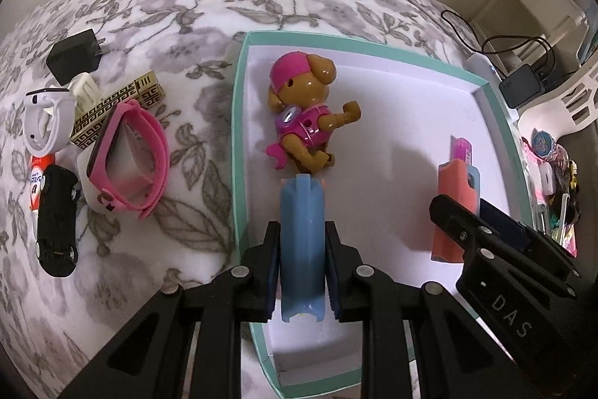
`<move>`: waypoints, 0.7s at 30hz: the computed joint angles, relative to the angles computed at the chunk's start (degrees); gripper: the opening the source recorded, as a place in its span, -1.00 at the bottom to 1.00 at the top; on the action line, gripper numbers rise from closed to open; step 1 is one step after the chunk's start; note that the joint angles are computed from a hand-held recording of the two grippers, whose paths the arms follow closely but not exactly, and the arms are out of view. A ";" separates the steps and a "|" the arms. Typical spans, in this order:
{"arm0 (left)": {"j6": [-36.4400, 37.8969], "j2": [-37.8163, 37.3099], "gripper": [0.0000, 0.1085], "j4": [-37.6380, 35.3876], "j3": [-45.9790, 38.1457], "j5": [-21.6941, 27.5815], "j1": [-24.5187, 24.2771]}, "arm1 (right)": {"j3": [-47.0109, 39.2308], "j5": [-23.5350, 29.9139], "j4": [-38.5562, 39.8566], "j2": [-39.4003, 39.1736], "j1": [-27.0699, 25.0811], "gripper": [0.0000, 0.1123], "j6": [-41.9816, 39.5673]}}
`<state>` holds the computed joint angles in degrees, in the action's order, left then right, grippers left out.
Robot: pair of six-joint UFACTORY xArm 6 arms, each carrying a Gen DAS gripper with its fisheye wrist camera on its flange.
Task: Organize rigid objects
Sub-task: 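Carry both blocks into the white tray and open both tools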
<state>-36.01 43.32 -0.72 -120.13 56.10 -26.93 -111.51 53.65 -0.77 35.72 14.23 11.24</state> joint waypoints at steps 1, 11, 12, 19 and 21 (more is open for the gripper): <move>0.30 0.59 -0.57 -0.33 -0.99 0.46 0.02 | 0.05 -0.11 -0.16 -0.01 0.02 -0.14 0.05; 0.03 3.46 -0.11 0.70 -7.03 1.28 -0.71 | 1.29 -2.71 -3.54 -1.12 -0.44 -0.10 3.78; -0.15 2.82 -0.08 0.59 -6.16 0.26 -0.64 | 2.00 -3.81 -3.26 -1.65 -0.66 -0.10 4.42; -3.91 -3.33 0.07 3.43 2.25 -5.81 0.05 | 4.19 -7.69 -4.34 -3.53 -0.98 -0.10 6.75; -6.11 -4.85 0.10 4.53 4.52 -7.25 0.49 | 3.93 -7.52 -4.35 -3.34 -0.82 -0.10 6.53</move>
<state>-42.12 38.47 3.81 -115.61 48.84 -26.43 -107.58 46.13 -5.13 32.38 13.41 17.77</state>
